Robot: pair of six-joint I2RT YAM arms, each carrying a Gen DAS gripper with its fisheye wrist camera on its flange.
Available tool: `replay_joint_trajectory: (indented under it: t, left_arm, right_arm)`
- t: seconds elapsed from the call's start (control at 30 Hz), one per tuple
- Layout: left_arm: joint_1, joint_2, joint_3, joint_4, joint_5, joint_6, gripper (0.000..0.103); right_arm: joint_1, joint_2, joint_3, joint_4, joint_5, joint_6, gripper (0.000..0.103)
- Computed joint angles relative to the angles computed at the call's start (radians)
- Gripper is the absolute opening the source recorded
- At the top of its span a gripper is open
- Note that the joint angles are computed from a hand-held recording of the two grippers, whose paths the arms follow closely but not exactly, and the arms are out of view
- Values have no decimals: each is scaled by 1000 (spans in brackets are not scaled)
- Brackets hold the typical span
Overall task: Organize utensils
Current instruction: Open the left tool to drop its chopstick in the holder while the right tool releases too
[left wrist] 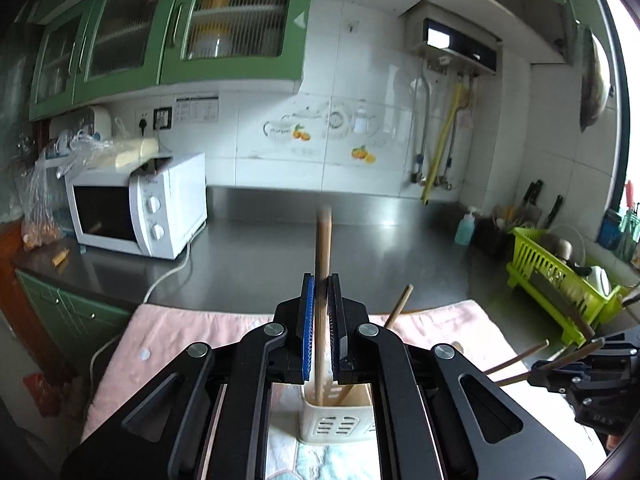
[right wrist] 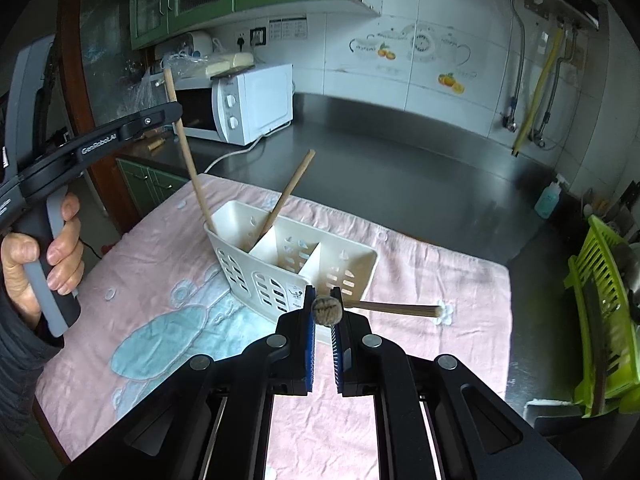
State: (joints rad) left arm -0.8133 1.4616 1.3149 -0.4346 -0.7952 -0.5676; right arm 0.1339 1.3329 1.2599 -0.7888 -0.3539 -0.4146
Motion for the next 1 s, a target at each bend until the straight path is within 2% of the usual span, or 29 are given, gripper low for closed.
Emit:
replay_joint_trajectory:
  t: [0.13, 0.3, 0.37, 0.53, 0.6, 0.67, 0.73, 0.93, 1.0]
  left_arm:
    - [-2, -17, -26, 1, -1, -2, 8]
    - [-33, -46, -35, -32, -17, -23, 12]
    - [-57, -64, -37, -66, -37, -50, 13]
    - [-164, -121, -57, -196, -117, -147, 13]
    - [-236, -139, -60, -296, -168, -240, 16]
    - [-301, -149, -68, -375, -203, -325, 27]
    - [-387, -140, -65, -498, -258, -451, 32]
    - [-625, -63, -69, -814, -296, -880, 33]
    - [-698, -21, -79, -888, -282, -1017, 38]
  right_arm:
    - [13, 10, -31, 51, 21, 25, 7]
    - [-3, -6, -52, 77, 10, 43, 22]
    - [-13, -39, -71, 84, 15, 49, 27]
    - [-49, -161, -134, 64, -12, 41, 27]
    - [-68, -226, -170, 42, -35, 23, 28]
    - [-92, -307, -225, 17, -66, 5, 29]
    - [-121, -387, -279, -6, -97, -14, 30]
    - [-256, -617, -451, -144, -222, -128, 31]
    - [-319, -679, -508, -202, -262, -191, 31]
